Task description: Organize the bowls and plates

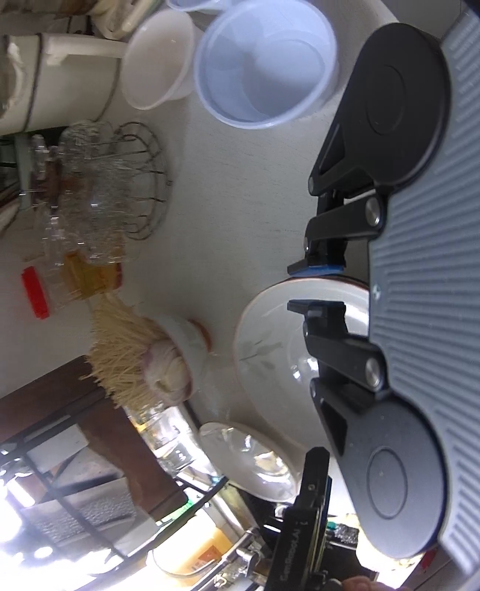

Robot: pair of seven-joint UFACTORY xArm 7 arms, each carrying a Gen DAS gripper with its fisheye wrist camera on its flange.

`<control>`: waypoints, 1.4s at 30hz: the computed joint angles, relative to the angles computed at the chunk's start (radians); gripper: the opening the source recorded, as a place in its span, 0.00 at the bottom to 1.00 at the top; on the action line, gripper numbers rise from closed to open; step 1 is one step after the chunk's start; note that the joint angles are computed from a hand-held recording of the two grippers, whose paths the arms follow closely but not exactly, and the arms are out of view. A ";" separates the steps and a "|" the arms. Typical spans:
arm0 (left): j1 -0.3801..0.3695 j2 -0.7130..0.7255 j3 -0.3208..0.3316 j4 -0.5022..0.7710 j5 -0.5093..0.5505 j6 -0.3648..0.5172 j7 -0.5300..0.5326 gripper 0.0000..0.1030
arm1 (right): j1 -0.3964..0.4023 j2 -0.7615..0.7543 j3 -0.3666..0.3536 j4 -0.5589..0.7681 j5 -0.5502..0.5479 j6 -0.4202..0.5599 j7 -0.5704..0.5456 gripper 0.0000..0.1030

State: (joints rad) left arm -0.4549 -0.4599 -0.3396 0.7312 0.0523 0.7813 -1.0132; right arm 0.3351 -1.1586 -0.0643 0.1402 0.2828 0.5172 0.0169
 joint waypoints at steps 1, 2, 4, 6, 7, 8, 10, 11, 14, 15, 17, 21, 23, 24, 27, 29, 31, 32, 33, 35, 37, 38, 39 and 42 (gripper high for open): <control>0.005 -0.016 -0.011 0.010 0.019 0.016 -0.009 0.57 | -0.005 -0.012 0.006 0.009 -0.004 0.010 0.004 0.17; 0.012 -0.029 -0.023 0.021 0.043 0.030 -0.015 0.58 | -0.008 -0.024 0.010 0.018 -0.008 0.021 0.007 0.17; 0.015 -0.064 -0.040 0.031 0.077 0.029 -0.016 0.59 | -0.009 -0.045 0.014 0.041 -0.016 0.052 0.006 0.17; 0.023 -0.081 -0.057 0.054 0.100 0.043 -0.022 0.59 | -0.013 -0.068 0.025 0.063 -0.025 0.082 0.007 0.17; 0.028 -0.091 -0.067 0.066 0.115 0.053 -0.025 0.59 | -0.015 -0.079 0.028 0.075 -0.029 0.099 0.007 0.17; 0.031 -0.101 -0.074 0.074 0.124 0.061 -0.027 0.59 | -0.015 -0.088 0.032 0.087 -0.031 0.116 0.008 0.17; 0.034 -0.124 -0.086 0.089 0.136 0.074 -0.031 0.59 | -0.018 -0.106 0.039 0.109 -0.032 0.145 0.015 0.17; 0.036 -0.133 -0.090 0.095 0.139 0.080 -0.032 0.59 | -0.020 -0.114 0.044 0.121 -0.033 0.159 0.019 0.17; 0.038 -0.167 -0.098 0.108 0.137 0.096 -0.034 0.59 | -0.013 -0.125 0.051 0.159 -0.032 0.186 0.019 0.17; 0.039 -0.180 -0.100 0.113 0.137 0.106 -0.032 0.59 | -0.011 -0.126 0.054 0.172 -0.030 0.195 0.021 0.17; 0.045 -0.200 -0.106 0.119 0.134 0.122 -0.032 0.60 | -0.013 -0.128 0.067 0.192 -0.030 0.210 0.029 0.36; 0.058 -0.243 -0.118 0.119 0.124 0.148 -0.042 0.60 | 0.006 -0.140 0.077 0.217 -0.023 0.229 0.032 0.79; 0.062 -0.266 -0.118 0.113 0.115 0.155 -0.047 0.60 | 0.003 -0.112 0.093 0.254 -0.030 0.261 0.040 0.79; 0.064 -0.278 -0.116 0.108 0.109 0.156 -0.050 0.60 | -0.004 -0.090 0.110 0.281 -0.036 0.282 0.052 0.79; 0.082 -0.297 -0.122 0.107 0.108 0.175 -0.052 0.60 | 0.007 -0.023 0.136 0.368 -0.054 0.337 0.049 0.79; 0.091 -0.309 -0.121 0.109 0.108 0.191 -0.048 0.60 | 0.040 0.003 0.120 0.404 -0.033 0.347 0.026 0.79; 0.102 -0.327 -0.117 0.108 0.109 0.208 -0.045 0.60 | 0.062 0.035 0.113 0.452 -0.021 0.373 0.002 0.79; 0.110 -0.335 -0.118 0.111 0.113 0.223 -0.042 0.60 | 0.066 0.054 0.115 0.480 -0.021 0.392 -0.008 0.79; 0.117 -0.342 -0.119 0.114 0.116 0.239 -0.039 0.60 | 0.069 0.078 0.117 0.511 -0.021 0.414 -0.018 0.79; 0.129 -0.358 -0.115 0.113 0.114 0.266 -0.037 0.60 | 0.076 0.123 0.115 0.573 -0.010 0.467 -0.032 0.79; 0.139 -0.372 -0.108 0.108 0.107 0.291 -0.035 0.61 | 0.084 0.164 0.110 0.631 0.011 0.517 -0.043 0.79; 0.144 -0.378 -0.105 0.105 0.105 0.303 -0.035 0.61 | 0.086 0.182 0.107 0.659 0.021 0.537 -0.052 0.79; 0.149 -0.386 -0.102 0.100 0.103 0.311 -0.035 0.61 | 0.084 0.201 0.104 0.687 0.029 0.557 -0.058 0.79; 0.163 -0.404 -0.093 0.077 0.097 0.313 -0.038 0.61 | 0.083 0.265 0.091 0.777 0.060 0.616 -0.077 0.79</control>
